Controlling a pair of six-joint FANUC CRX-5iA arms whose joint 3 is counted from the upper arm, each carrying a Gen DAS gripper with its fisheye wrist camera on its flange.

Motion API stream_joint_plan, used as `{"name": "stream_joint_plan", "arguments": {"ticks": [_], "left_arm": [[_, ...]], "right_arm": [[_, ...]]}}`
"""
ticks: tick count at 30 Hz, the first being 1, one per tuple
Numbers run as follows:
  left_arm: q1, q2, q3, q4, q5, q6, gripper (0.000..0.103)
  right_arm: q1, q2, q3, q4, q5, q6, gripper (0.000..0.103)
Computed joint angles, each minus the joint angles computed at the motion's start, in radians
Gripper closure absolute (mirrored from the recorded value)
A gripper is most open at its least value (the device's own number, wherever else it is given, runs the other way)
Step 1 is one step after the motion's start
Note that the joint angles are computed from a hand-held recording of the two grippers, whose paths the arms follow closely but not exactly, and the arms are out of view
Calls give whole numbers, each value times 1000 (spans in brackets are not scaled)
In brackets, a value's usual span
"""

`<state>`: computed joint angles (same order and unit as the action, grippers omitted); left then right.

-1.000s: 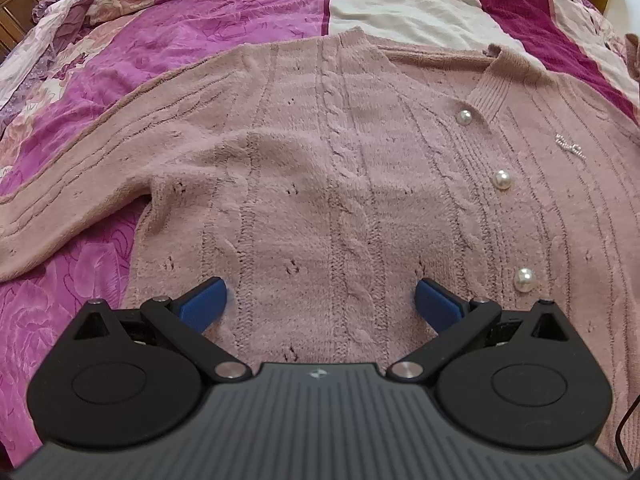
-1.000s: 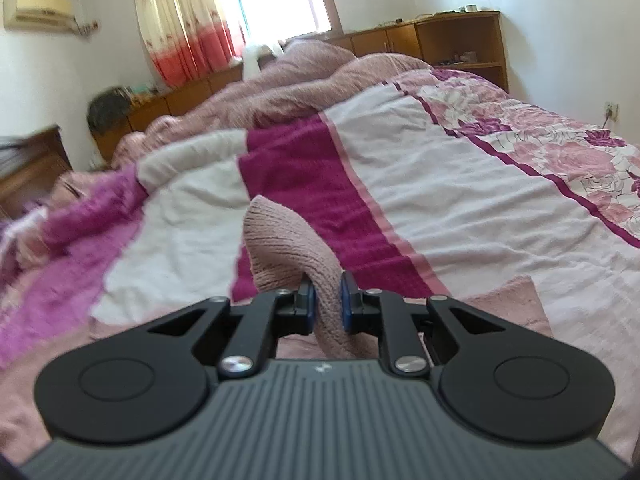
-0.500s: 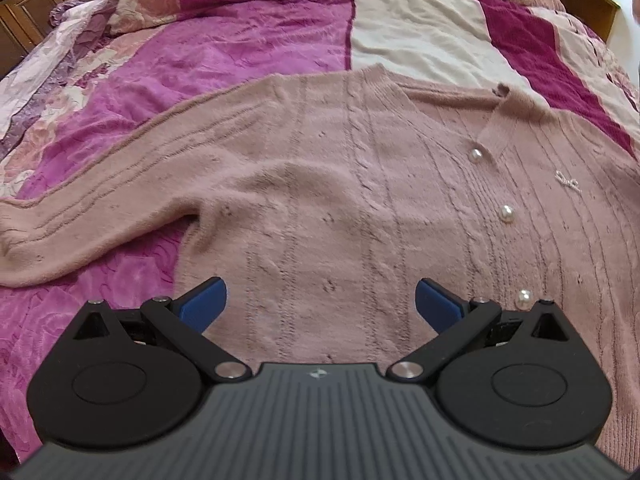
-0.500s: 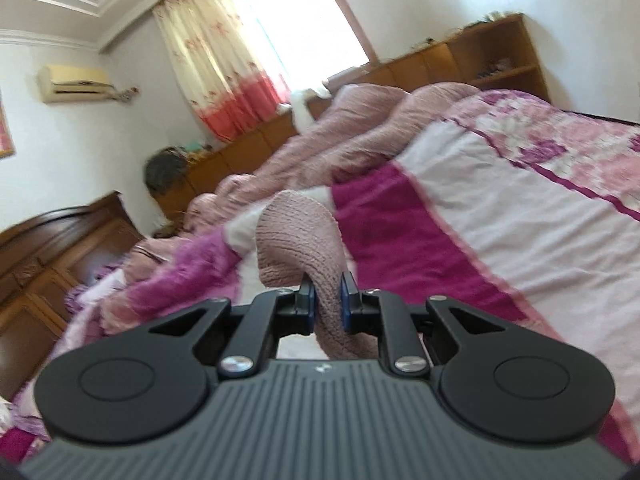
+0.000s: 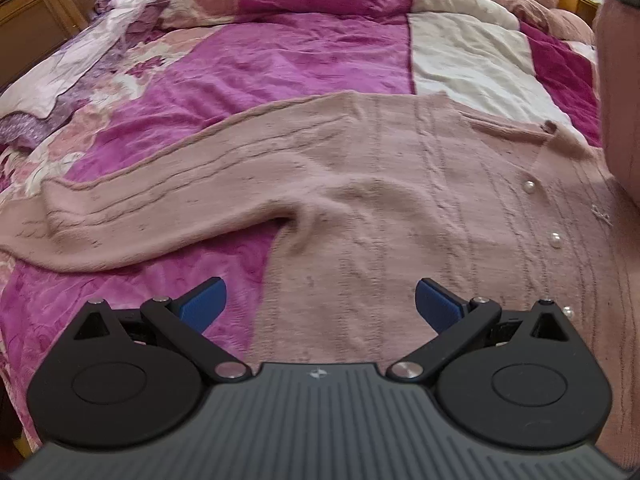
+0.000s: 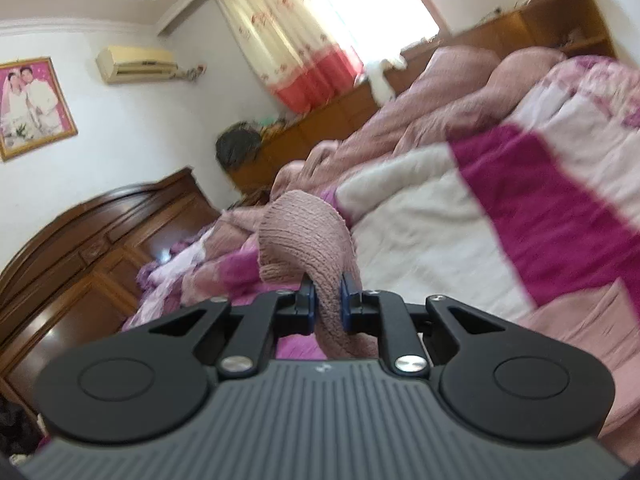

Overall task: Fold small clothes
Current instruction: 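Lift the sleeve with the right gripper and carry it across the cardigan front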

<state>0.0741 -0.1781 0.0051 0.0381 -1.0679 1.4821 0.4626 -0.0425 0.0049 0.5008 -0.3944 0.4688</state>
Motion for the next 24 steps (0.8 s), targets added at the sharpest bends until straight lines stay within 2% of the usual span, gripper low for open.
{"name": "stream_joint_plan", "arguments": {"ticks": [3,9,12,17,19,24], "left_arm": [[26,-12,-16,12,3,-8,0],[70,-35,-51,33,15,-19,0],[83,-40,-63,37,18,-22,0],[103,-43,-78,53,24,-33,0],[109,-45,-82,57,25,-34,0],[116,-43,-87,63,27,-31,0]], "right_arm": [[30,17,-50,89,41,-83,87],[106,87,-9,-15,-21,10,87],[133,114,-9,12,-22,1,87],[159,160,44,-55,-61,83,87],[165,177,74,-115,-95,155,87],[152,215,172,-359,-222,371,82]]}}
